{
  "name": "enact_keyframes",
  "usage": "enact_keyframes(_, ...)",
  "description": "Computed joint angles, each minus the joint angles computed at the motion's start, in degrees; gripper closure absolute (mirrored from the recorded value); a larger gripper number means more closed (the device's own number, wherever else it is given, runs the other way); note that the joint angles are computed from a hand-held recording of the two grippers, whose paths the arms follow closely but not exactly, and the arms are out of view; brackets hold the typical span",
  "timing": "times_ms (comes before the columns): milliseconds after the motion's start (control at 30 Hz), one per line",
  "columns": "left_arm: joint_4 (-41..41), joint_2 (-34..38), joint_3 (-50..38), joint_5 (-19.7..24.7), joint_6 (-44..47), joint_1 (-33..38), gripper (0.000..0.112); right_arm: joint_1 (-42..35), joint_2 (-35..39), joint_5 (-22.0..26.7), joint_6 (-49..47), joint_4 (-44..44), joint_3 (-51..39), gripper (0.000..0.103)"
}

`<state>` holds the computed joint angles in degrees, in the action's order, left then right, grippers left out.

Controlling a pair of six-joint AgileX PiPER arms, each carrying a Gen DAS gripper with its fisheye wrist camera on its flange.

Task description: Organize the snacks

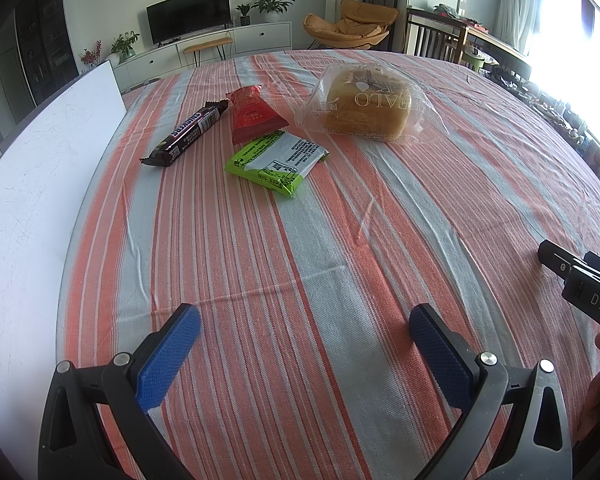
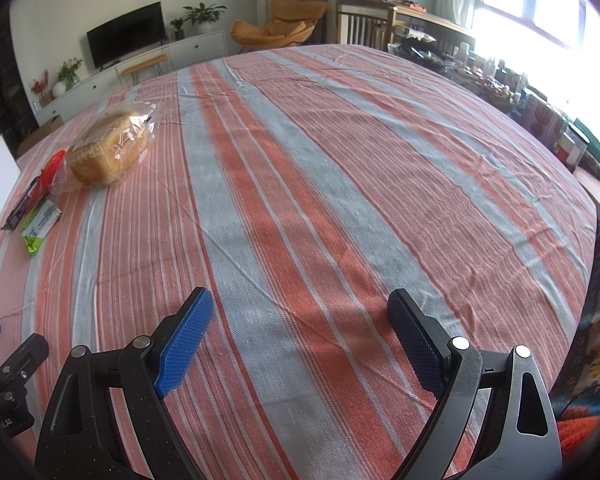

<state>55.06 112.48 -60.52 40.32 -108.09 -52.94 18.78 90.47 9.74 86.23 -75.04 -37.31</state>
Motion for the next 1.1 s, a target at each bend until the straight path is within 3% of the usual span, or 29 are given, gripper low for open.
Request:
enact_keyframes(167,-0.3,-0.3,0.2,-0.6,0.9,0.3,0.009,0.0,-0.1,0.0,0.4,-0.4,0.1,0.012)
enact_keyframes(267,-4.3,-2.3,1.4,-3.1,5.1,1.0,0.010,0.0,-0.1,-0.1,0.4,-0.4,0.2,0.012)
enact_keyframes(367,-4.9,-6.7,5.2,-5.9,3.5,1.7,0.010,0.1,0.0,0.0,0.6,-0.6,0.0,0.012)
enact_keyframes(500,-7.0,-12.0,6.3,-3.9,4.6,4.4,0.010,0.0,0.0,0.0,0.7,-0.7,0.1,0.012)
enact_keyframes(667,-14.0,-13.1,0.0,-2.6,12.6,13.6,0.018,0.0,0.0,0.0,0.6,-0.6,0.1,0.012)
enact_keyframes(767,-22.3,-7.2,-10.2,-2.1,26.4,20.4,0.019,0.0,0.0,0.0,0.6,-0.6,0.1,0.012)
enact_keyframes(900,-32.5,6.2,-27.8,4.5,42.3,27.7,0.035,0.0,0.0,-0.1,0.8,-0.8,0.2,0.012)
enact_keyframes(967,-36.0,10.7,-32.7,5.1,45.5,30.2,0.041,0.0,0.0,0.0,0.8,-0.8,0.1,0.012)
enact_keyframes(1033,-39.4,12.8,-33.4,2.6,47.8,31.9,0.068,0.0,0.0,0.0,0.8,-0.9,0.1,0.012)
enact_keyframes(1067,-38.4,13.0,-33.6,2.5,47.4,31.7,0.070,0.0,0.0,0.0,0.9,-0.8,0.1,0.012)
enact_keyframes(1100,-37.2,12.8,-33.3,1.9,47.4,31.3,0.090,0.0,0.0,-0.1,1.0,-1.1,0.2,0.011)
